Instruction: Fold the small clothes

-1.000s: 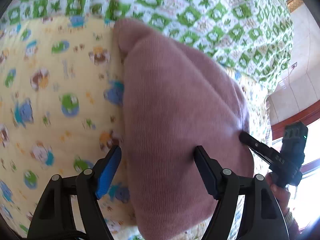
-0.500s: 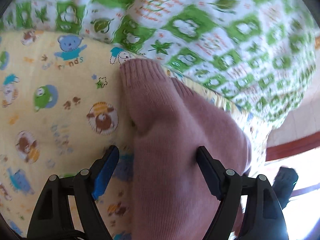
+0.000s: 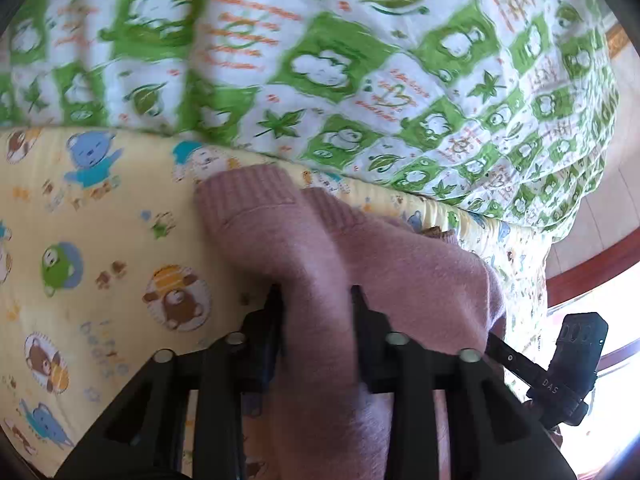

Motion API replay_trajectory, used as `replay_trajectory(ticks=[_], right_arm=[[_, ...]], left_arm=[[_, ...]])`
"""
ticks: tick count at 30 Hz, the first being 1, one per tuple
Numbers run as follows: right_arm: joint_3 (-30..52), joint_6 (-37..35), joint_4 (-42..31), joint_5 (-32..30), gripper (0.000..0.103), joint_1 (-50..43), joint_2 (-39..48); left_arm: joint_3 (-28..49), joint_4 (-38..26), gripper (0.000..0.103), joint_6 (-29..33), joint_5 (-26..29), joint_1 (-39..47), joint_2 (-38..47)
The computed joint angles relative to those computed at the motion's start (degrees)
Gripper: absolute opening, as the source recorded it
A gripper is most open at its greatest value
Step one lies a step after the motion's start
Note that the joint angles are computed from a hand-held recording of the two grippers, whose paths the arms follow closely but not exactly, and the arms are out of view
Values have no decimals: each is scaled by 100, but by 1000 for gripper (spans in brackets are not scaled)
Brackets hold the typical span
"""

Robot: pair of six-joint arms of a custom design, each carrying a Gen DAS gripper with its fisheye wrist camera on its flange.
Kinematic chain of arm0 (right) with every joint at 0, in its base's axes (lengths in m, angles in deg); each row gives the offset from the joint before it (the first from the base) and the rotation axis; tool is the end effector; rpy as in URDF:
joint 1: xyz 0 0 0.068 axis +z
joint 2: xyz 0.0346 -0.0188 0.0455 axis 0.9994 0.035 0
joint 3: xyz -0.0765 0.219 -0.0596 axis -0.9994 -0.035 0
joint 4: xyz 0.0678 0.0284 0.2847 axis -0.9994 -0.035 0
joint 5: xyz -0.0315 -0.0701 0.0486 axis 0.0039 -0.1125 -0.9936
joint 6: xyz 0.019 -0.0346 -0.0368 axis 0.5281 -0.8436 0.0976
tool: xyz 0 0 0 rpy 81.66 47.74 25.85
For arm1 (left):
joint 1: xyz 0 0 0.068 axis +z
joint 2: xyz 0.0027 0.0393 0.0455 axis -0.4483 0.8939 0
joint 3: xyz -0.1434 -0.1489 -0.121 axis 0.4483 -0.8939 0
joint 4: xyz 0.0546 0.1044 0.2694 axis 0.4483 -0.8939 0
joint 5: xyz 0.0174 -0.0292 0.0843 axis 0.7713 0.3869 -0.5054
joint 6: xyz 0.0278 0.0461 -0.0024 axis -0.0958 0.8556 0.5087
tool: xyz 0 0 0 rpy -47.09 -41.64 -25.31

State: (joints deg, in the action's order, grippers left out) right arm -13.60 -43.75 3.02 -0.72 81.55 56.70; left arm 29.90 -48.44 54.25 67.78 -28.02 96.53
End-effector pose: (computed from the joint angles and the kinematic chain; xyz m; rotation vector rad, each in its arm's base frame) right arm 0.1599 0.0002 0.2950 -0.0059 2.5428 0.6643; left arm 0.2685 -0.0150 0.2507 -0.5917 2.5152 -0.5338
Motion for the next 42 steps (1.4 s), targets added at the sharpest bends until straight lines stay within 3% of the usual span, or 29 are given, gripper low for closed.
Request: replay_trajectory(ticks=[1, 3, 6, 7, 8, 10, 14, 17, 21, 23, 24, 25, 26, 27, 28, 31, 36, 39, 42], right_arm=[[30, 32, 23, 121, 14, 130, -5], [112, 171, 44, 275, 14, 342, 33], [277, 170, -129, 207, 25, 294, 95], [354, 78, -265, 149, 36, 158, 83], [436, 30, -390, 164, 55, 77, 73], [549, 80, -588, 342, 75, 16, -104], [535, -213, -955, -150, 87, -294, -438], [381, -349, -1057, 117, 87, 57, -435], [67, -447, -845, 288, 87, 393, -225], [-89, -580, -713, 196, 87, 357, -124], [-131, -644, -705, 93, 86, 267, -105], [-137, -710, -745, -26, 77, 168, -81], [-117, -827, -828, -131, 58, 63, -60], [-81, -1051, -1006, -413, 45, -135, 54], [-71, -1252, -1257, -835, 38, -373, 241], [-60, -1164, -1394, -907, 33, -489, 93], [163, -332, -1462, -928, 29, -93, -381], [325, 461, -1361, -847, 28, 573, -723], [414, 1785, -926, -332, 28, 1930, -1107]], left_arm=[[-38, -61, 52, -28, 15, 18, -98], [-182, -242, 61, -22, 13, 77, -461], [-417, -624, 69, 13, 33, 51, -1063], [-477, -767, 71, -5, 38, -9, -1252], [-566, -900, 72, -70, 22, -93, -1483], [-796, -1103, 82, -314, -16, -340, -2006], [-1293, -1355, 84, -1003, -177, -1010, -2755], [-1644, -1153, 86, -1586, -287, -1540, -2852], [-2038, -718, 91, -1898, -99, -1572, -2873], [-2187, -336, 86, -1956, 160, -1517, -2726], [-2283, -87, 76, -2001, 362, -1469, -2683], [-2321, 42, 73, -2003, 483, -1418, -2634], [-2230, 177, 71, -2058, 386, -1502, -2403], [-2159, 172, 65, -2045, 298, -1554, -2325], [-2105, 157, 57, -2031, 233, -1611, -2301], [-2055, -54, 43, -2044, 77, -1716, -2662], [-1887, -623, 38, -2254, -294, -1990, -3308], [-1728, -1288, 38, -2371, -619, -2141, -3959], [-1568, -2151, 38, -2443, -736, -2067, -4818]])
